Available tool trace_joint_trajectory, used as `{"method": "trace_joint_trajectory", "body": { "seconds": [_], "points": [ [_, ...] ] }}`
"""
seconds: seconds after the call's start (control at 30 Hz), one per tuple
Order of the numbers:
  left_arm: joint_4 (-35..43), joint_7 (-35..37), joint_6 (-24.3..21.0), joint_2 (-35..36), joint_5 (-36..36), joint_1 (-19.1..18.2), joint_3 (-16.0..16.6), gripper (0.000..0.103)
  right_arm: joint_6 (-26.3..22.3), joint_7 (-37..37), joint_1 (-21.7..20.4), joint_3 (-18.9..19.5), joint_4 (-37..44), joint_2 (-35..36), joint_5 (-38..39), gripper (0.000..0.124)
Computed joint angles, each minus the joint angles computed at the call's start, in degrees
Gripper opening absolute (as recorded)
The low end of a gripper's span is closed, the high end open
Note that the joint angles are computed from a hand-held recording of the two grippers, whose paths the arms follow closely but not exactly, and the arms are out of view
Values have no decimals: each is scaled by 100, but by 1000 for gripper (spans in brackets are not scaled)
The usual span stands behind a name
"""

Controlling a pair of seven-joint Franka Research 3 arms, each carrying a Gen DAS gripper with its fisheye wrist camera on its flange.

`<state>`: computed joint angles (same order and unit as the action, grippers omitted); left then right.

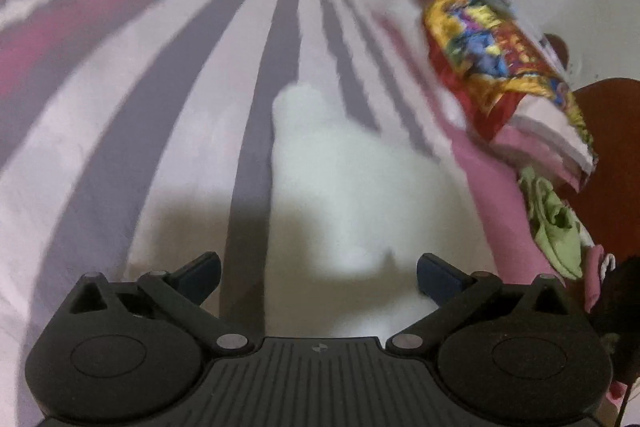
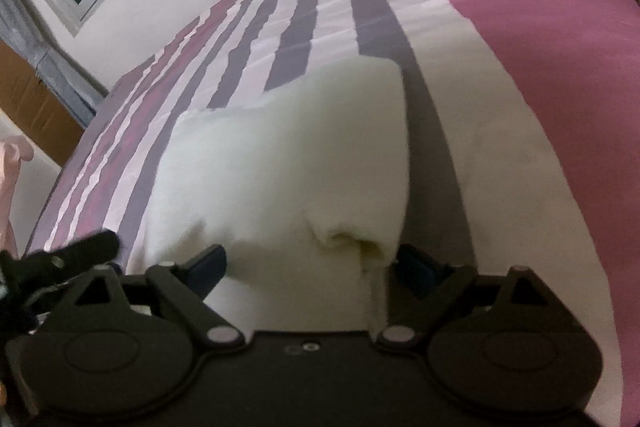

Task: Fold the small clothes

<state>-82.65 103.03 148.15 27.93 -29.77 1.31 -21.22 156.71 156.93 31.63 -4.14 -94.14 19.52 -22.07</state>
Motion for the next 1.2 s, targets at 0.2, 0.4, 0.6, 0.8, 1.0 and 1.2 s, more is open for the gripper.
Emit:
{"method": "trace_joint_trajectory", "body": {
  "seconds": [0.2,0.4,0.6,0.8,1.0,1.2],
  "points": [
    [-9,750,-62,260,-1020,387,-450,83,305,-305,-130,110,-84,13,314,88],
    [256,607,-234,509,-1204,276,-337,52,545,-689,-189,99,-13,167,746,71],
    [60,841,-87,270,-1383,387,-424,35,669,-500,310,-389,166,285,442,35],
    [-33,1269,-270,-137,-1823,644,-324,34,528,-539,461,-361,712,360,-76,34],
    [-70,1539,-502,-528,-1942,776,117,34,375,-1243,377,-2,1931,989,439,34],
    [-231,1724,-486,-718,-1899,855,434,34,-163,-1785,528,75,3606,2017,1039,34]
  ]
}}
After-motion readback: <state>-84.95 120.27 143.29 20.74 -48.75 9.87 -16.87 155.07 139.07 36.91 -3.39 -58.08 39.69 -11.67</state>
